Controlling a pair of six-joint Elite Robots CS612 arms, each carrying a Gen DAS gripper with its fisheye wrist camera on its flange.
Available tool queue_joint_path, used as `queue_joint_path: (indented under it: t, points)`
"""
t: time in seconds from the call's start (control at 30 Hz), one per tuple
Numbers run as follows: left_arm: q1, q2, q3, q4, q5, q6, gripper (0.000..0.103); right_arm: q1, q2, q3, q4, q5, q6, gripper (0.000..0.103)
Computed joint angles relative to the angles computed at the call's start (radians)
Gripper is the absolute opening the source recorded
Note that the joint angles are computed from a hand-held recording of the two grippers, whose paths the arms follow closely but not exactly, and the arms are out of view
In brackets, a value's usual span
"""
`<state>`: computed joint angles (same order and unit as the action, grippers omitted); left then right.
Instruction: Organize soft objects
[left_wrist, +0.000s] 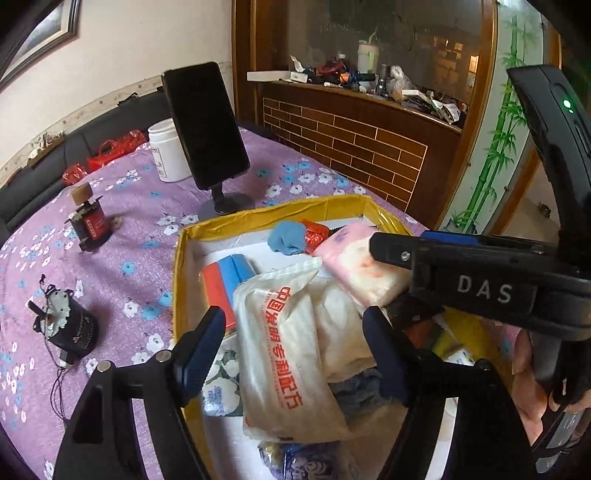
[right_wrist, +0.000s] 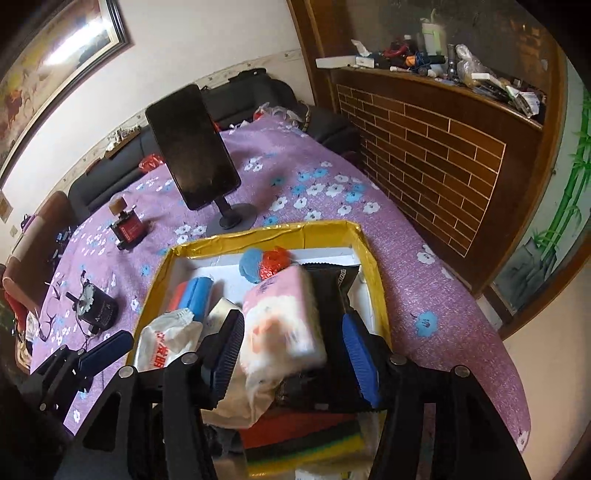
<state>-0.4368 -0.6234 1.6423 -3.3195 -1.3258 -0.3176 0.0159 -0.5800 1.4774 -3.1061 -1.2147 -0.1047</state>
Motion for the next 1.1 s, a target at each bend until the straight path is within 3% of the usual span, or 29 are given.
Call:
queue_joint_path:
  t: [0.13,0.4,0.57,0.67,0.8,1.0,1.1]
  points:
    - [-0.009,-0.013,0.039,-0.068,0.029,0.001,0.082,-0.010,-0.025,0.060,-0.094,0.012,0.034,0.074]
    - [-0.027,-0.049,0.163,-0.264,0.061,0.004,0.096,-0.031,-0.085,0.253,-0.387,0.023,0.098,0.092]
    - [-0.020,-0.053,0.218,-0.420,-0.010,-0.010,0.100,-0.040,-0.093,0.348,-0.548,-0.004,0.177,0.092]
    - [-0.019,-0.070,0.237,-0.390,-0.020,-0.037,0.101,-0.042,-0.087,0.399,-0.652,-0.022,0.221,0.092]
    - [-0.032,-0.089,0.293,-0.382,-0.028,0.003,0.101,-0.025,-0.073,0.464,-0.792,-0.112,0.226,0.096]
    - [-0.091,-0.075,0.388,-0.424,0.138,0.020,0.103,0.008,-0.016,0.528,-0.977,-0.236,0.262,0.097]
    - [-0.113,-0.067,0.404,-0.380,0.206,0.020,0.103,0.022,-0.002,0.531,-0.999,-0.268,0.233,0.097]
